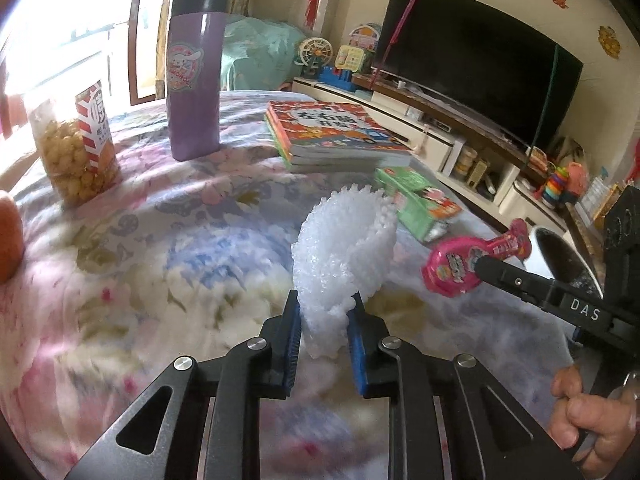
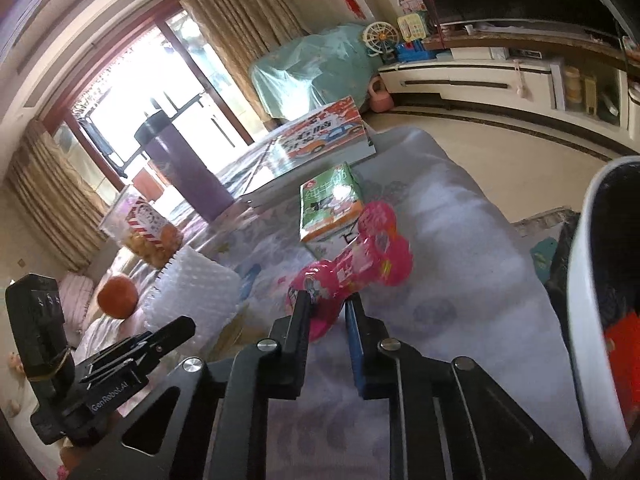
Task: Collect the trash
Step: 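Grasp the white foam net with the left tool while the right tool grasps the pink toothbrush, then carry the white foam net and pink toothbrush over the trash bin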
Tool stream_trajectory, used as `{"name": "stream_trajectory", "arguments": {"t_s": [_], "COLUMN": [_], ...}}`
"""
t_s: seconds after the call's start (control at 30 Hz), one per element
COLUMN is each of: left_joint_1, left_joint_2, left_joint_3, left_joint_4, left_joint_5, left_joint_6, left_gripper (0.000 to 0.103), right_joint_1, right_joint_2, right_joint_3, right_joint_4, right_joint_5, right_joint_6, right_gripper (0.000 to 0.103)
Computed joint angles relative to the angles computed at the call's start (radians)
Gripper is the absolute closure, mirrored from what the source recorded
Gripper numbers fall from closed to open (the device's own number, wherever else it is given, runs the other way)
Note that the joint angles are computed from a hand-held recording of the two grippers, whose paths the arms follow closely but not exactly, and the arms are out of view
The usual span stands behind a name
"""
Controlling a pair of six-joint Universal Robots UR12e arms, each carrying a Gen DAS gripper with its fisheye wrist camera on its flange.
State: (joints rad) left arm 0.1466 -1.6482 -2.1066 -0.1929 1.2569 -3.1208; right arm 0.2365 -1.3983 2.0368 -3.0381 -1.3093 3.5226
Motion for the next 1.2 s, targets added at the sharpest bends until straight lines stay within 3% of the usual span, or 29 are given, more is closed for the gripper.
{"name": "stream_trajectory", "arguments": {"t_s": [0.57,1.2], "left_joint_1": [-0.03,-0.075], "left_joint_2": [0.143,0.212], "left_joint_3": [-0.103,-0.137], "left_joint_4": [-0.043,-0.078], "left_joint_5": [-0.051,-0.056], "left_joint_6": [0.001,0.017], "left_gripper": [0.083,0.083], "right_joint_1": [-0.026,-0.029], "right_joint_2": [-0.143,-0.25], "right_joint_3": [0.141,0.23], "right_joint_4": [-0.046,-0.056], "right_joint_5": [0.028,-0.01], "right_joint_6": [0.003,-0.021], "right_gripper": [0.087,0.088]}}
